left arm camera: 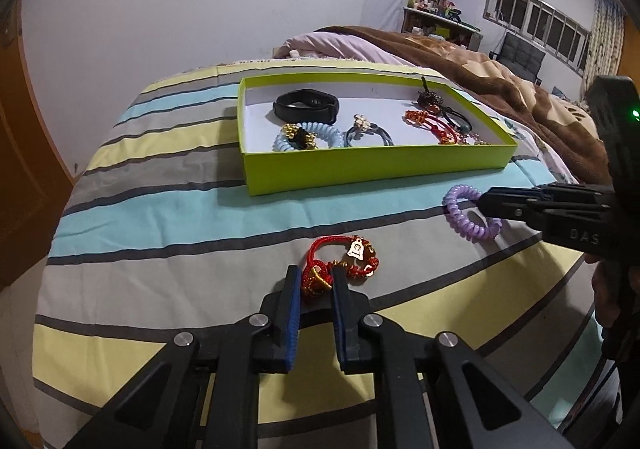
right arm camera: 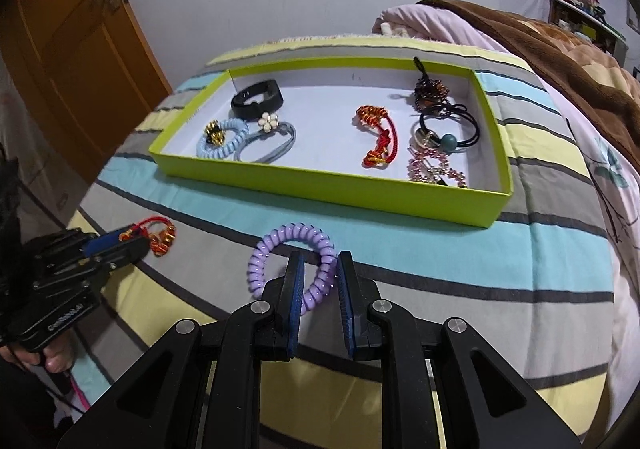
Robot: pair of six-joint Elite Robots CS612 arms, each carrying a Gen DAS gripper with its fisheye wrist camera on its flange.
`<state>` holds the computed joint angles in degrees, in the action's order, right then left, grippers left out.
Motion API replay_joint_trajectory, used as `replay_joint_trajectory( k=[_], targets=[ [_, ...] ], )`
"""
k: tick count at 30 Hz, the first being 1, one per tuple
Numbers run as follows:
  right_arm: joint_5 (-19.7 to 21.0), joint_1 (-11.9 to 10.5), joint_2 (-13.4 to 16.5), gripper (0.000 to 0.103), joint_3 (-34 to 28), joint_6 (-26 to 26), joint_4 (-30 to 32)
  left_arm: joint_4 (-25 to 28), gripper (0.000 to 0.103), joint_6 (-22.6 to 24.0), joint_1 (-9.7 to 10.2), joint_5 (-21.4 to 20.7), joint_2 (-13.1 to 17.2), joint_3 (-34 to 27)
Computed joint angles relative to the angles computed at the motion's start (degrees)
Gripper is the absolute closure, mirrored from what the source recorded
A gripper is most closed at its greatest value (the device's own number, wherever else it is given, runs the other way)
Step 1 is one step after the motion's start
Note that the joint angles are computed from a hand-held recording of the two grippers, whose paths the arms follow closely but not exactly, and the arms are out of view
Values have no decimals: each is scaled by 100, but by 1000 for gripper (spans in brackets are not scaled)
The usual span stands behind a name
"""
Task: Organize jewelry
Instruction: 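Grasp the red charm with gold bell with the left tool while the right grasps the lavender coil tie, then carry the red charm and lavender coil tie into the box and open both tools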
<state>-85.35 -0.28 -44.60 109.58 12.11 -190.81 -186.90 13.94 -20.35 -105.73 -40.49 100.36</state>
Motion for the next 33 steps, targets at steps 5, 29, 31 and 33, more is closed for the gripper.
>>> replay_joint_trajectory(
  k=[5, 29, 31, 33],
  targets=[
    [-322, 99, 10, 86, -87, -222, 148, -107, 91, 63, -39, 128, -19, 64],
    [-372, 102, -138, 94, 235, -107, -669, -891, 92, -111, -2, -286, -270, 390],
    [-360, 94, -169, 94, 253, -79, -757, -950, 92, -122, -7, -319, -288, 381],
    [-374, 90, -197, 94, 261, -80, -823, -998, 92, -132, -13, -350, -301, 352]
  ],
)
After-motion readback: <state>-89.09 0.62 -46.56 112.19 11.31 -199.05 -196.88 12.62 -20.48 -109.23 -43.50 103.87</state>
